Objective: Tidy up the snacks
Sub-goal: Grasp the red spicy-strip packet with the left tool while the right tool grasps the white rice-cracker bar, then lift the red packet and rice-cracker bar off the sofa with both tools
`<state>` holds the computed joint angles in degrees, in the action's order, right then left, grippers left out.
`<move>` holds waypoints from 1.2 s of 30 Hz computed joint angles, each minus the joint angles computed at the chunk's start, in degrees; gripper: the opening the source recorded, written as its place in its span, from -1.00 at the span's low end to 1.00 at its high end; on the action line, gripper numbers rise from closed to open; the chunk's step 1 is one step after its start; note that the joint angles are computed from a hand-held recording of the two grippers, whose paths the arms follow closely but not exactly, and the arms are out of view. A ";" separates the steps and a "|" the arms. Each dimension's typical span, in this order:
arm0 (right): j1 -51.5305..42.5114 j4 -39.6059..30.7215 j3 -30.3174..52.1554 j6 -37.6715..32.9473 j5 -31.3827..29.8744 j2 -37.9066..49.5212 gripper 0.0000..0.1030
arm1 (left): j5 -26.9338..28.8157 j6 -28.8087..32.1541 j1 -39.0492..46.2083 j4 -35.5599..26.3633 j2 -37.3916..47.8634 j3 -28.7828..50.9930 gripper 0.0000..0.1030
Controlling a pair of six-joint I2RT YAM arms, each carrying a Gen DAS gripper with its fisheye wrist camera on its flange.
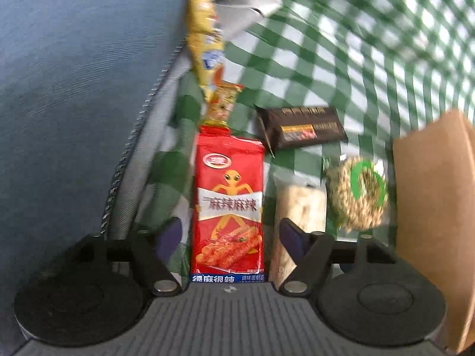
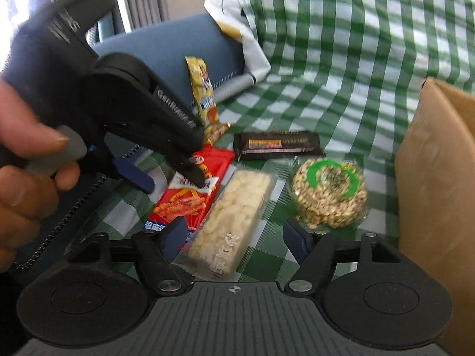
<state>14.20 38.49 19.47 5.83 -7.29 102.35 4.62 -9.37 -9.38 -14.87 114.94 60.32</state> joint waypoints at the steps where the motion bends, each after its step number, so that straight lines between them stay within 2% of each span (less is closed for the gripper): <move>1: 0.01 -0.98 0.92 0.22 -0.31 0.89 0.44 | -0.68 0.41 -0.45 0.08 0.41 0.17 0.55; 5: 1.19 -3.63 2.64 -0.01 1.74 2.50 0.40 | -2.66 1.28 -1.43 -0.38 3.03 1.75 0.55; 7: 0.67 -4.76 2.64 -0.40 0.96 2.05 0.06 | -3.93 1.88 -2.30 -0.45 3.90 2.24 0.55; 10: -0.25 -5.65 2.43 -0.69 0.31 1.68 -0.17 | -6.16 3.08 -3.68 -0.52 4.90 2.81 0.55; 12: -0.59 -5.67 2.00 -0.83 0.70 1.41 -0.24 | -7.76 4.35 -4.81 -0.46 4.95 2.51 0.55; 14: -0.98 -6.42 1.63 -0.53 0.71 0.41 -0.24 | -9.07 5.58 -5.66 0.07 4.72 1.93 0.54; 16: -1.18 -7.41 0.82 0.06 1.23 -1.12 -0.25 | -9.34 6.18 -6.20 0.72 3.73 0.71 0.30; 19: -2.51 -11.48 -0.34 0.10 0.69 -4.96 -0.25 | -9.42 6.02 -6.07 1.84 2.08 -1.44 0.10; 27: -5.19 -22.23 -5.85 1.00 -0.21 -19.06 -0.25 | -6.52 8.43 -5.54 5.43 -6.40 -9.75 0.01; 32: -2.87 -29.51 -10.46 1.85 2.10 -30.64 -0.25 | -3.34 9.26 -5.74 9.29 -12.30 -14.62 0.00; 36: -1.23 -35.05 -12.69 3.06 4.20 -37.86 -0.25 | -1.06 10.89 -6.43 8.97 -13.78 -15.76 0.00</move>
<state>12.98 3.44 6.78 8.89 -3.09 64.49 3.56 1.52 -15.81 -5.91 101.16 44.56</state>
